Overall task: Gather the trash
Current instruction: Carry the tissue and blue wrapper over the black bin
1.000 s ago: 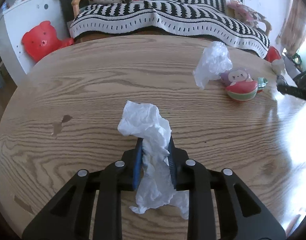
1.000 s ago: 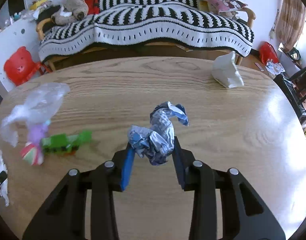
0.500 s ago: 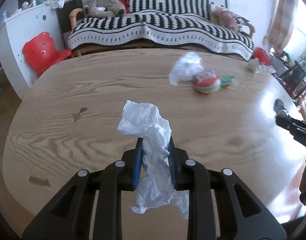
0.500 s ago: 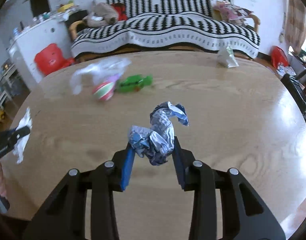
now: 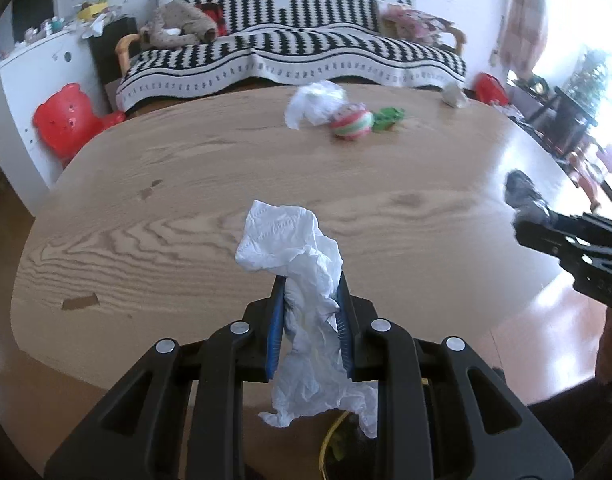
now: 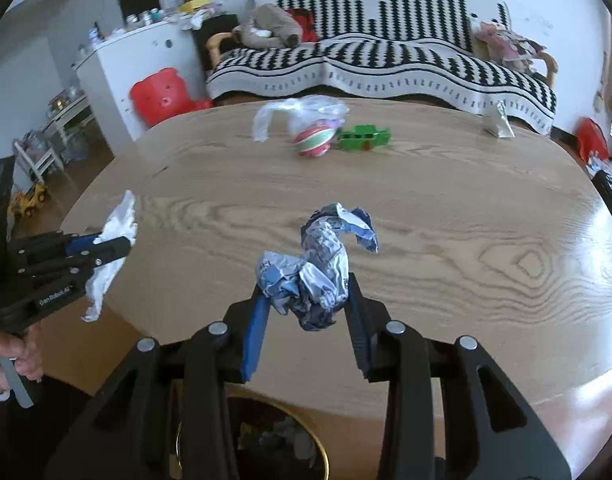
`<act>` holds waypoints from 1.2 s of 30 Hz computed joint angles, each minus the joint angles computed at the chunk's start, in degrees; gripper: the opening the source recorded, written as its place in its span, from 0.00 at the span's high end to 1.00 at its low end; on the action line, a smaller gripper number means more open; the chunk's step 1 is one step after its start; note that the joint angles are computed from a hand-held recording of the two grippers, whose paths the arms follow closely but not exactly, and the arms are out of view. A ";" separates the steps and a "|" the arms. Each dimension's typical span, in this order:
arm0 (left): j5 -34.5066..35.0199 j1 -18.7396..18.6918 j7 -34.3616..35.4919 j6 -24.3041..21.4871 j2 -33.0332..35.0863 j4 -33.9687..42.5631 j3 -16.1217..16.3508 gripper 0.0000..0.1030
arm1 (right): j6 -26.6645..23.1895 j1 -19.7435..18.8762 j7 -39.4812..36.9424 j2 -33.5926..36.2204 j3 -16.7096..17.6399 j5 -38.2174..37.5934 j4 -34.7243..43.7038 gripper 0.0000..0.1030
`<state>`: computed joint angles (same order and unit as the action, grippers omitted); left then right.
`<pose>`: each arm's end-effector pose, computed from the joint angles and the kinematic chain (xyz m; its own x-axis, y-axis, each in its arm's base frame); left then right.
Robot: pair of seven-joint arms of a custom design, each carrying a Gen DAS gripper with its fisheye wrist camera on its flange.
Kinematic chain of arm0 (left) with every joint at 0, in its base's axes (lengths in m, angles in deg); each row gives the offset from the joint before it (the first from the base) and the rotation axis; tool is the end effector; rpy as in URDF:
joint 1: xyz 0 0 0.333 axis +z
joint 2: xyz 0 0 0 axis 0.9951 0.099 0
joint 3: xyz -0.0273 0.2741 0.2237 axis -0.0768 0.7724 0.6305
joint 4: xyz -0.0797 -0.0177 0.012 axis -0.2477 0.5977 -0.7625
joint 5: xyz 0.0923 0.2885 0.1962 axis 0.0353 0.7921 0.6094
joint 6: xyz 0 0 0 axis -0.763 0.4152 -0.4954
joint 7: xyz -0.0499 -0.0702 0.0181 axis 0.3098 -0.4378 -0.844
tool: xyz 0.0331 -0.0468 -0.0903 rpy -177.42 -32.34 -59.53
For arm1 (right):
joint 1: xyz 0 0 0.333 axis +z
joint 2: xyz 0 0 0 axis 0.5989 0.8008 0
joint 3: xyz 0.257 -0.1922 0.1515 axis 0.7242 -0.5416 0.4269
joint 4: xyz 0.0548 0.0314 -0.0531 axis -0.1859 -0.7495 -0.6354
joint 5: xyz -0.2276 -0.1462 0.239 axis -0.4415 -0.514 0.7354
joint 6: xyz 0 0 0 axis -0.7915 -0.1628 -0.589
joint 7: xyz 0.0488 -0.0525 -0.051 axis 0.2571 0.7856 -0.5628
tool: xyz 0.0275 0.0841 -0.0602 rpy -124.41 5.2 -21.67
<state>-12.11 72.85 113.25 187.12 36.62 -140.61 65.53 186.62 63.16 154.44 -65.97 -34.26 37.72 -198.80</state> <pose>0.4178 -0.2220 0.5525 -0.0729 -0.9972 0.0147 -0.7745 0.0473 -0.6307 0.4329 0.3395 0.5429 0.4039 -0.9064 -0.1236 -0.7145 -0.2282 -0.6613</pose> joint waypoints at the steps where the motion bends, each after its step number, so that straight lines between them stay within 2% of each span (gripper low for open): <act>1: -0.52 -0.58 0.58 0.26 -0.62 -0.80 0.06 0.78 | 0.01 0.12 -0.11 -0.30 0.10 -0.07 -0.33 0.64; 13: -7.74 -7.35 7.02 0.76 -6.33 -7.65 0.19 0.78 | -0.04 1.82 -6.98 -4.81 2.62 7.33 -7.09 0.64; 20: -13.01 -11.32 12.29 -0.24 -7.27 -10.70 1.02 0.78 | -0.96 4.68 -14.00 -7.50 3.41 14.69 -11.93 0.64; 23: -15.11 -12.79 14.57 -1.06 -7.60 -11.83 1.26 0.78 | -2.06 5.84 -16.86 -8.40 3.65 17.84 -13.64 0.64; 29: -24.32 -18.15 21.72 -3.38 -7.28 -13.43 3.56 0.78 | -5.61 8.12 -22.51 -9.02 3.00 25.41 -15.83 0.64; 32: -29.17 -19.95 25.65 -4.75 -6.35 -13.37 4.36 0.78 | -8.16 8.26 -23.59 -7.69 3.43 26.69 -15.52 0.64; 36: -35.16 -20.54 29.67 -6.64 -4.39 -12.65 4.60 0.78 | -12.13 8.05 -23.41 -4.73 3.65 26.90 -13.55 0.63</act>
